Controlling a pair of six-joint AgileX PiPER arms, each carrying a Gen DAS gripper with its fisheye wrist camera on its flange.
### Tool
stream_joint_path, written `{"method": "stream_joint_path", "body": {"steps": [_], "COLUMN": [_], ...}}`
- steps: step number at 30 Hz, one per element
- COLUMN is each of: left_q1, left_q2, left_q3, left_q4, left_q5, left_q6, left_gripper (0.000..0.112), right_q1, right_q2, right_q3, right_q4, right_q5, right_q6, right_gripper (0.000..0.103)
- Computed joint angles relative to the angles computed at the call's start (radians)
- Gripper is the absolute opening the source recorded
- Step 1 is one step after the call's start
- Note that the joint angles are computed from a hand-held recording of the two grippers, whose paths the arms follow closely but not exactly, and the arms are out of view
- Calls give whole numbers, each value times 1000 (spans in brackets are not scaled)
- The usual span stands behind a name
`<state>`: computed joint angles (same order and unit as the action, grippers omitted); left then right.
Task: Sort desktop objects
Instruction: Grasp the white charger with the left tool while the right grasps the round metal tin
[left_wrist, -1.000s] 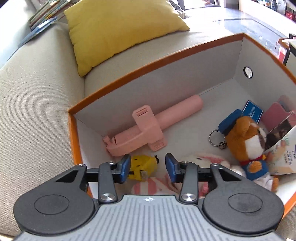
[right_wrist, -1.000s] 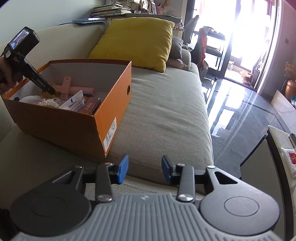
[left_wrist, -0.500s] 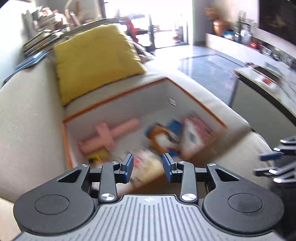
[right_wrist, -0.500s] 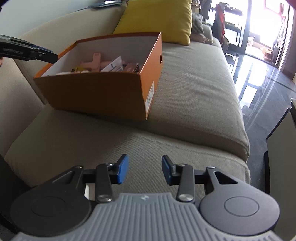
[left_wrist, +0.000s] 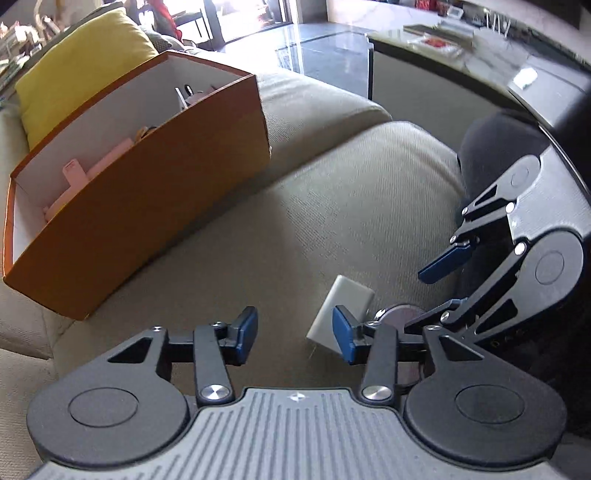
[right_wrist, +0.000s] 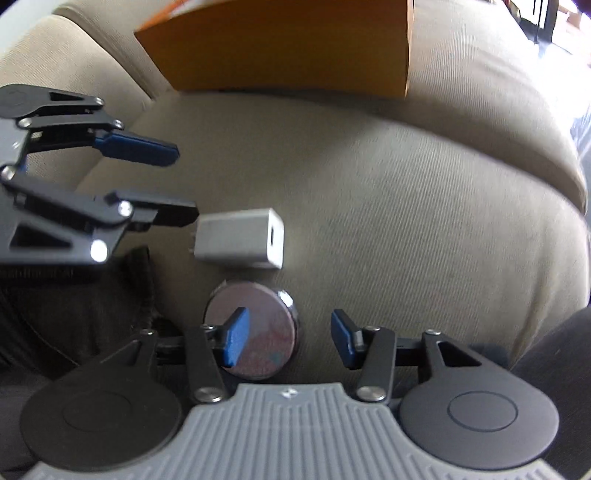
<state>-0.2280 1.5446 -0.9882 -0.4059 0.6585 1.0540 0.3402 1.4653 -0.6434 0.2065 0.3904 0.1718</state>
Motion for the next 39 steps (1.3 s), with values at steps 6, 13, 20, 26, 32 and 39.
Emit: {"method": "stream_joint_path", "body": {"steps": [6, 13, 20, 26, 32, 39], "left_q1": [-36, -35, 10, 57, 124, 177], "left_q2": [19, 90, 143, 136, 140, 113], "left_q3": [38, 12, -13, 2, -1, 35], "left_q4": [-11, -69, -142, -163, -163, -166], "left_q5": [-46, -11, 38, 60, 114, 136], "left_q6": [-21, 0, -12, -66, -147, -152], "left_gripper": [53, 53, 47, 44, 43, 42], "right_q1": [-12, -5, -43, -47, -20, 34], "right_q2": [59, 53, 41, -4, -73, -104], "right_q3": [-9, 13, 11, 30, 12, -37], "right_q4": [115, 130, 260, 265, 184, 70], "right_q5": [4, -22, -18, -17, 31, 94], "right_q6": [-65, -57, -192, -203, -143, -120], "right_gripper": [57, 58, 39, 25, 14, 12]}}
